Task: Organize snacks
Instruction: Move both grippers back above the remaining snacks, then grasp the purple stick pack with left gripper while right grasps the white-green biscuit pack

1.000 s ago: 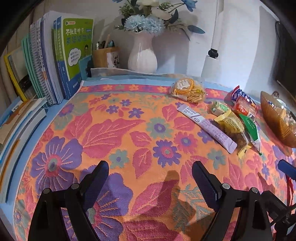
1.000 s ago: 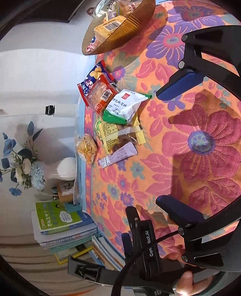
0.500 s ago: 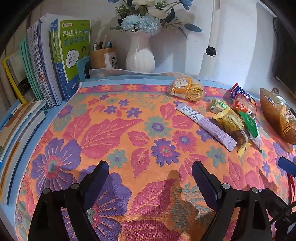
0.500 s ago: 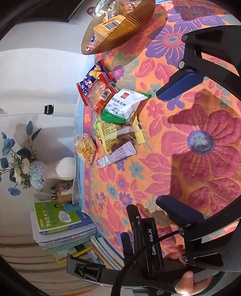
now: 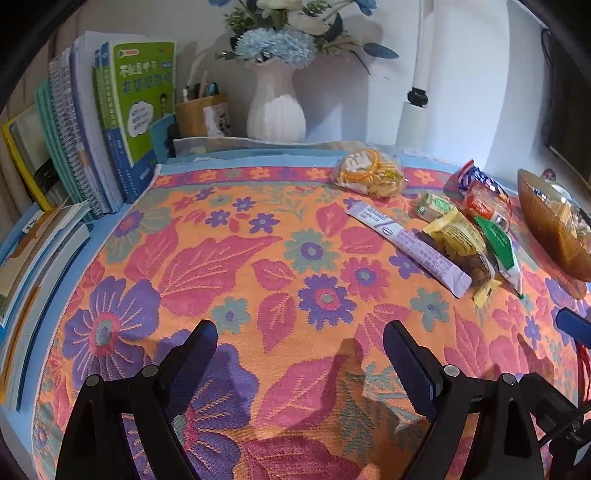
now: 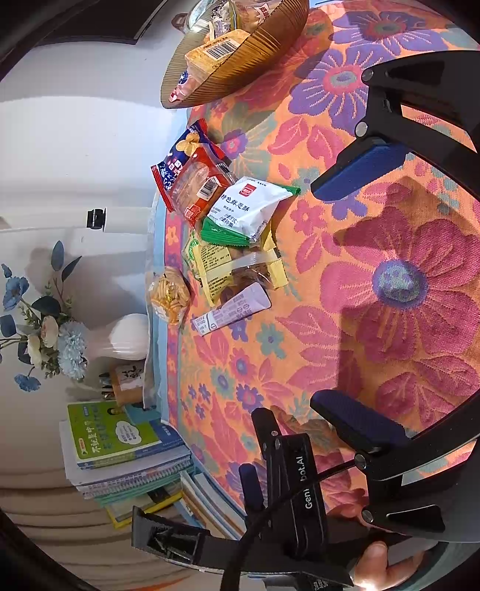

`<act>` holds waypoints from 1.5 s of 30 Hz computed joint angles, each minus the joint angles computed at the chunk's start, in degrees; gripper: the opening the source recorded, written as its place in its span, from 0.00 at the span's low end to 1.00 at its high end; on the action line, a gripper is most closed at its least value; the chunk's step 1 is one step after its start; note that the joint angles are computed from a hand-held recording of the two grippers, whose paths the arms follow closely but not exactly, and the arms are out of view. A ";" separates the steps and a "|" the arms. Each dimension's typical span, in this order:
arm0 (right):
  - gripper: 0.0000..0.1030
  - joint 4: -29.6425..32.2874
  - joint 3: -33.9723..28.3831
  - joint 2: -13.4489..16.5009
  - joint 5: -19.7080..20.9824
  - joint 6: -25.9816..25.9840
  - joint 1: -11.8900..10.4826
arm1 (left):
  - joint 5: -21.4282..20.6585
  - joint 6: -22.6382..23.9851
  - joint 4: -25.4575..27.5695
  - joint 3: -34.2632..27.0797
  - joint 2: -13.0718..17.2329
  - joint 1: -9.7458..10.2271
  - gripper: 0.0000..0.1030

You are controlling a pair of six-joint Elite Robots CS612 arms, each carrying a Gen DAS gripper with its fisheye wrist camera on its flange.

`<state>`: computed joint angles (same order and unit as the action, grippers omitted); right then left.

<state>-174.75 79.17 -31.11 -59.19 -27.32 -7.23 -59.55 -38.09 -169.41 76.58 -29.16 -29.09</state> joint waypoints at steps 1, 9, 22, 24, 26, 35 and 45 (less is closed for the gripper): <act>1.00 -0.43 0.10 -0.01 0.03 0.26 -0.03 | -0.88 0.53 0.17 -0.13 -0.06 0.11 0.87; 1.00 -15.30 0.98 1.59 7.83 17.47 -3.40 | -13.23 1.30 -1.27 -3.39 -0.09 2.19 0.87; 1.00 -0.04 -5.05 2.64 0.51 24.87 -2.81 | -20.50 -1.47 10.76 -21.27 8.48 4.53 0.78; 1.00 6.10 -7.15 2.70 -0.66 25.37 -2.59 | -20.87 -2.52 10.04 -22.42 9.35 4.64 0.78; 1.00 9.98 -9.27 3.12 -0.58 26.14 -2.45 | -19.66 -2.15 10.43 -23.12 9.74 4.50 0.77; 0.77 20.14 -20.02 8.19 -3.98 23.63 -0.01 | -15.73 9.25 15.34 -18.15 6.47 3.96 0.30; 0.58 14.36 -13.64 5.86 -0.96 22.53 -1.49 | -18.41 13.29 11.62 -13.04 4.16 4.16 0.39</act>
<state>-160.39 65.52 -25.25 -60.15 -4.79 -8.71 -77.96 -24.79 -157.80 63.54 -25.00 -24.93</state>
